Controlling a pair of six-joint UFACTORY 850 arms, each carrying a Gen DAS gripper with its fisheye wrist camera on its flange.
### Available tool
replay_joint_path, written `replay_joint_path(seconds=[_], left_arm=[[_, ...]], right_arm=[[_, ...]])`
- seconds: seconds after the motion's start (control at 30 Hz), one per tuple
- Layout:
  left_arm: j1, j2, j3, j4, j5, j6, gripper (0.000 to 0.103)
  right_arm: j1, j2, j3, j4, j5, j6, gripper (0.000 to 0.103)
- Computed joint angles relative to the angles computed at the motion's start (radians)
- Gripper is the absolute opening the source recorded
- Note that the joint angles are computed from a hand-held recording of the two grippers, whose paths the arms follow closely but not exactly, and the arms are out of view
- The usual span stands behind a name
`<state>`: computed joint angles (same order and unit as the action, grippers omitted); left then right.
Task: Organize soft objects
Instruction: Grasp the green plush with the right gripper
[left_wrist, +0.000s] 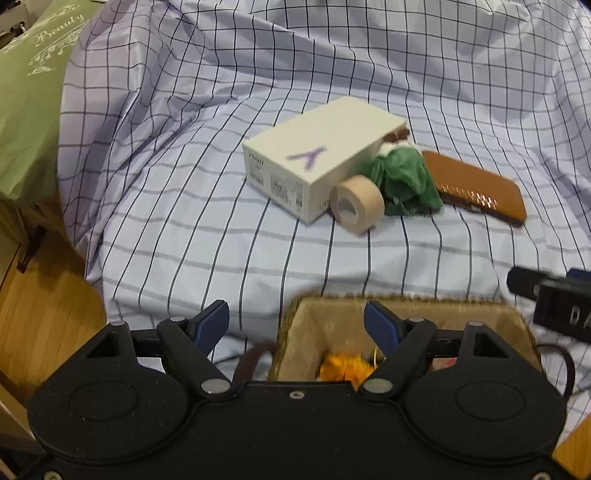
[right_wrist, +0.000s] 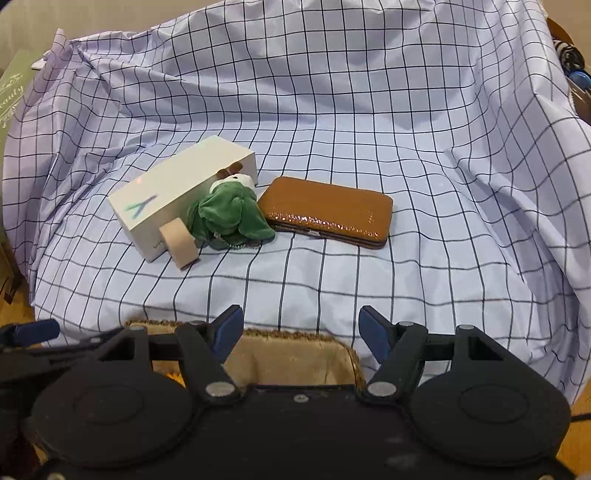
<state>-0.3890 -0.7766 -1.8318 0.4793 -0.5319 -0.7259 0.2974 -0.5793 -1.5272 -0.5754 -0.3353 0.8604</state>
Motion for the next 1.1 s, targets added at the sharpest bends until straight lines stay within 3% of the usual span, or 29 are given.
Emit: replay_joint_path(seconds=[0.27,0.4,0.57,0.63,0.73,1.1], left_arm=[[0.023,-0.071,-0.104,-0.06,-0.056,0.043,0.076],[0.039,-0.081,-0.111,-0.08,-0.084,0.04,0.076],[0.054,-0.09,-0.115,-0.109,-0.096,0.046,0.076],[0.059,-0.094,-0.117,-0.124,-0.096,0.057,0.076],[0.066,-0.094,-0.114,-0.14,-0.091,0.068,0.076],[0.082,-0.109,-0.13,-0.218,-0.084,0.122,0.076]], right_arm=[[0.0,-0.102,-0.149,0.166,0.009,-0.223,0.069],[0.007,-0.164,-0.234,0.314,0.016,-0.419,0.068],[0.024,-0.236,-0.333,0.348,-0.018,-0.504,0.068],[0.03,-0.263,-0.374,0.351,-0.036,-0.519,0.067],[0.028,-0.286,-0.408,0.244,-0.031,-0.405,0.068],[0.005,-0.504,-0.766,0.323,-0.178,-0.45,0.068]])
